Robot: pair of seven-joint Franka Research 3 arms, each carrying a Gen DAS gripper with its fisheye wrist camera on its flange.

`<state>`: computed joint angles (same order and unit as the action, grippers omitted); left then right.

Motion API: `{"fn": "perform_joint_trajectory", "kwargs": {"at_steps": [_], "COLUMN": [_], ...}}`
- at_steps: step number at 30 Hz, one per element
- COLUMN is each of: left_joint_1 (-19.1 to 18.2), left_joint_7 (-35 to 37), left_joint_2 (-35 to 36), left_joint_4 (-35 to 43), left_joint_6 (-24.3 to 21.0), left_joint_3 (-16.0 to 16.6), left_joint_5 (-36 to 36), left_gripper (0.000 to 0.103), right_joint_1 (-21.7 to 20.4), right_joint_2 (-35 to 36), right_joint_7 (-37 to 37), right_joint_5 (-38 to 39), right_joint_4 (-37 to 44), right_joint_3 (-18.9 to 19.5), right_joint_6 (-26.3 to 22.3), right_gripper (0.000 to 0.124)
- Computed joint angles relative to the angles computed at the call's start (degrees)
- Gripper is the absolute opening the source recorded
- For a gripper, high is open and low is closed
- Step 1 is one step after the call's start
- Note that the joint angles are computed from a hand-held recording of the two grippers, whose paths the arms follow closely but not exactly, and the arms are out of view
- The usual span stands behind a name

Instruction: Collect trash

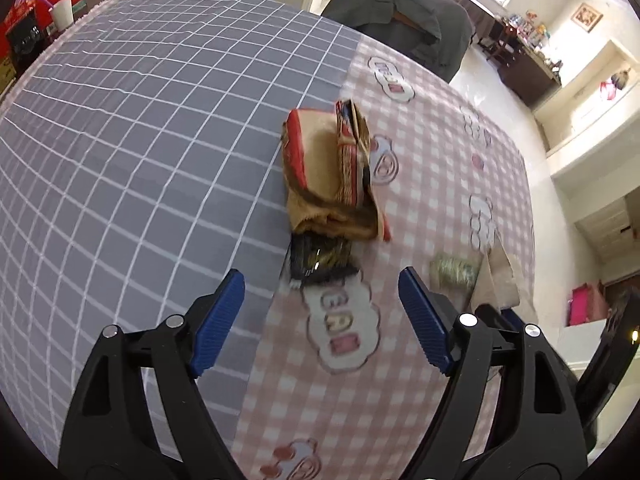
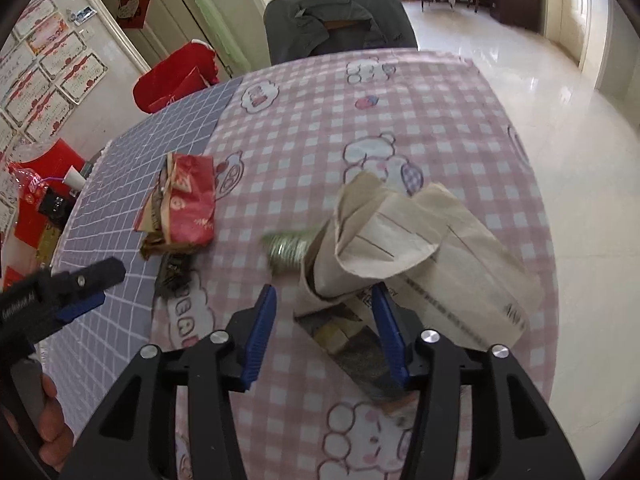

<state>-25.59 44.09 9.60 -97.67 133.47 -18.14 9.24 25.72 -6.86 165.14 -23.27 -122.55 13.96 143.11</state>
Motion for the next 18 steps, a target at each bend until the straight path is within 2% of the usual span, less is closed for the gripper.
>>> {"fn": "perform_joint_trajectory", "kwargs": {"at_steps": [3, 5, 8, 10, 13, 18], "left_joint_1": [-0.2, -0.5, -0.8, -1.1, -1.5, -4.0], "left_joint_7": [-0.9, -1.9, -0.9, -0.2, -0.8, -3.1], "left_joint_2": [2.0, 2.8, 4.4, 5.1, 5.7, 7.2], "left_joint_4": [1.4, 1.9, 2.9, 3.3, 3.0, 4.1], "left_joint_6": [1.6, 3.1, 4.2, 4.6, 6.9, 8.4], "left_joint_3": [0.4, 0.8, 0.7, 0.7, 1.0, 2.3], "left_joint_5": [1.2, 2.8, 4.0, 4.6, 5.6, 12.7], "left_gripper": [0.078, 0.078, 0.078, 0.078, 0.078, 0.078], "right_joint_1": [-0.1, 0.0, 0.3, 0.4, 0.6, 0.6], "right_joint_2": [0.9, 1.7, 2.3, 2.4, 2.6, 1.8], "right_joint_7": [0.3, -0.3, -0.3, -0.5, -0.7, 0.3], "right_joint_5": [-2.1, -2.5, -3.5, -4.1, -4.2, -3.5], "right_joint_4": [0.9, 1.5, 1.7, 1.6, 1.7, 1.0], "right_joint_3": [0.1, -0.2, -0.7, -1.0, -1.2, -1.2], "right_joint_6": [-0.9, -1.2, -0.9, -0.1, 0.1, -0.1], "right_gripper": [0.046, 0.032, 0.025, 0.011, 0.01, 0.011]}}
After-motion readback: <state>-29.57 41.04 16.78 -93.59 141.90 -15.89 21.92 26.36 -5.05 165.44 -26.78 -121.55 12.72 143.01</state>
